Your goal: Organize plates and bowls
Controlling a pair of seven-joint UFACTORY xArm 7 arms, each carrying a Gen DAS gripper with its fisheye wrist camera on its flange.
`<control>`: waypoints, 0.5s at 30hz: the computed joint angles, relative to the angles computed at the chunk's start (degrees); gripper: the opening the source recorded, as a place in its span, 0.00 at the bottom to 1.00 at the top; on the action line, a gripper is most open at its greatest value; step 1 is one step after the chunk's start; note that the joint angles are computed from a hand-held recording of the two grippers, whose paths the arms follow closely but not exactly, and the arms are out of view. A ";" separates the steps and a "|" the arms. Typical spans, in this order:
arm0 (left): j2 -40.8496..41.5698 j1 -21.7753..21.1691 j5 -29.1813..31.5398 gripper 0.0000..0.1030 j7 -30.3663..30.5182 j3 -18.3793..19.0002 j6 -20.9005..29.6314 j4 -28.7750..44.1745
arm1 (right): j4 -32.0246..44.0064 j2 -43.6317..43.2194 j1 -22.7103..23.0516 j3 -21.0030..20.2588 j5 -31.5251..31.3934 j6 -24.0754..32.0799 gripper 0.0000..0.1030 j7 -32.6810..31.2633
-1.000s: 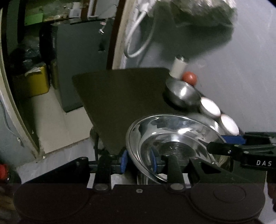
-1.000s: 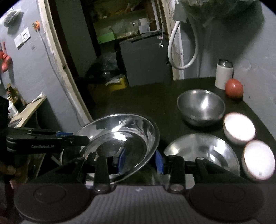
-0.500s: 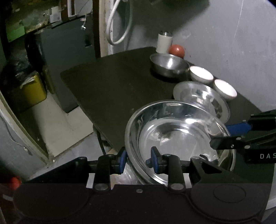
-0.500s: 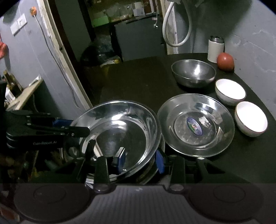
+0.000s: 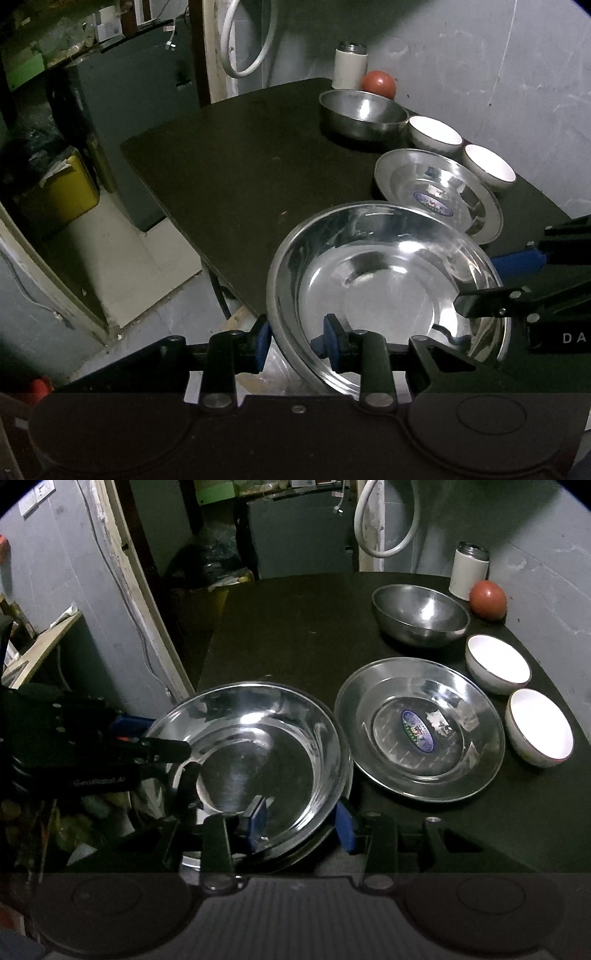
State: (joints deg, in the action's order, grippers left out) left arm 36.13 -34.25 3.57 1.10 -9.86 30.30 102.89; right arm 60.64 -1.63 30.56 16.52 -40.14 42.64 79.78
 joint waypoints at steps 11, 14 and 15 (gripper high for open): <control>0.79 0.16 -0.95 0.31 -0.10 -0.31 1.08 0.82 | 1.09 0.59 0.21 -0.22 1.21 1.03 0.49 -2.27; 0.81 0.04 -1.00 0.31 -0.28 -0.25 1.07 0.64 | 1.71 0.99 0.39 -0.24 1.49 1.84 0.50 -3.04; 0.75 0.00 -0.98 0.31 -0.39 -0.21 0.88 0.48 | 1.80 1.06 0.48 -0.25 1.54 2.00 0.51 -3.16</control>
